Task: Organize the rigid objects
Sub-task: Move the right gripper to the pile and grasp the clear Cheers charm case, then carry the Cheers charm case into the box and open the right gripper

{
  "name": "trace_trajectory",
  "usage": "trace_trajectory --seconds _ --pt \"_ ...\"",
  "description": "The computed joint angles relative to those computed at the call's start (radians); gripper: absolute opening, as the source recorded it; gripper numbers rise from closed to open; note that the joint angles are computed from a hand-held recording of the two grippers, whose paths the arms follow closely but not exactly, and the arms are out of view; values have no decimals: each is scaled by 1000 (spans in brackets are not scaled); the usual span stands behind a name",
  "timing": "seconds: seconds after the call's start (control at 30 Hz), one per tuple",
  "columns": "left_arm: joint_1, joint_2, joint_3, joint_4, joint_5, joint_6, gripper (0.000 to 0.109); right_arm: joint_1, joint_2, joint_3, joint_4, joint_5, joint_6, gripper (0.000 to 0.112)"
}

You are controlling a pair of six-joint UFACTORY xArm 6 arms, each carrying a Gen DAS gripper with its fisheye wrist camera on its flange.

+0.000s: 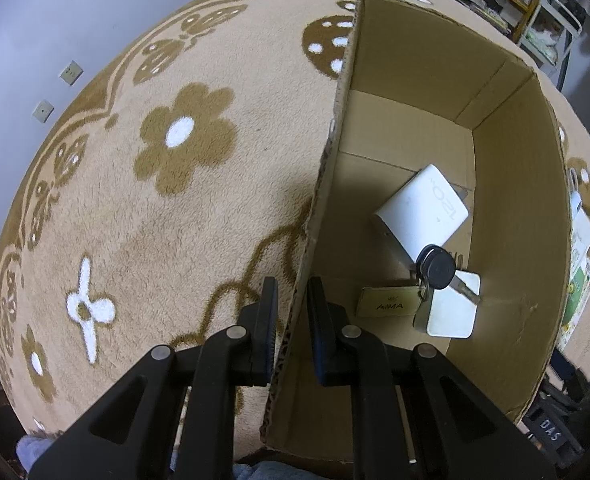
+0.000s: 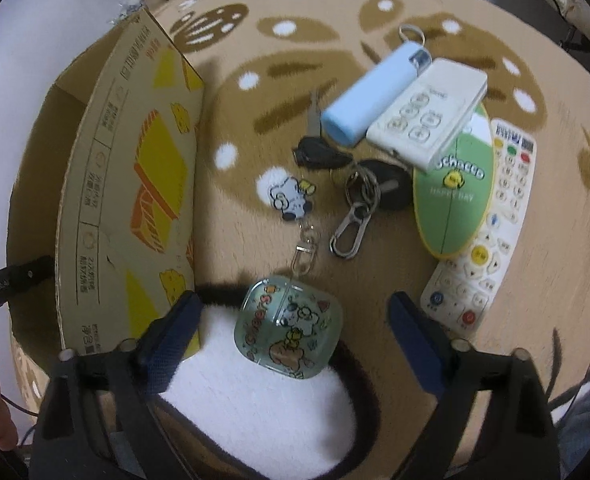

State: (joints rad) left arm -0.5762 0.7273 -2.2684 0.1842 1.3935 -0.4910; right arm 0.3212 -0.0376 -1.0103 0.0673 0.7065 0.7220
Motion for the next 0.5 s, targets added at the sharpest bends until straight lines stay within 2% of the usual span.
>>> trace_trajectory --seconds 0.17,0.27,0.3,0.5 --pt "-3 -1 2 6 0 -1 13 4 24 -12 43 3 -18 92" --pt "-3 2 -2 5 2 -1 13 7 45 -24 77 36 -21 75" --pt "-3 2 -2 5 2 -1 13 5 50 -22 106 40 -18 65" --pt "-2 -4 8 4 -3 0 13 0 20 19 76 -40 37 64"
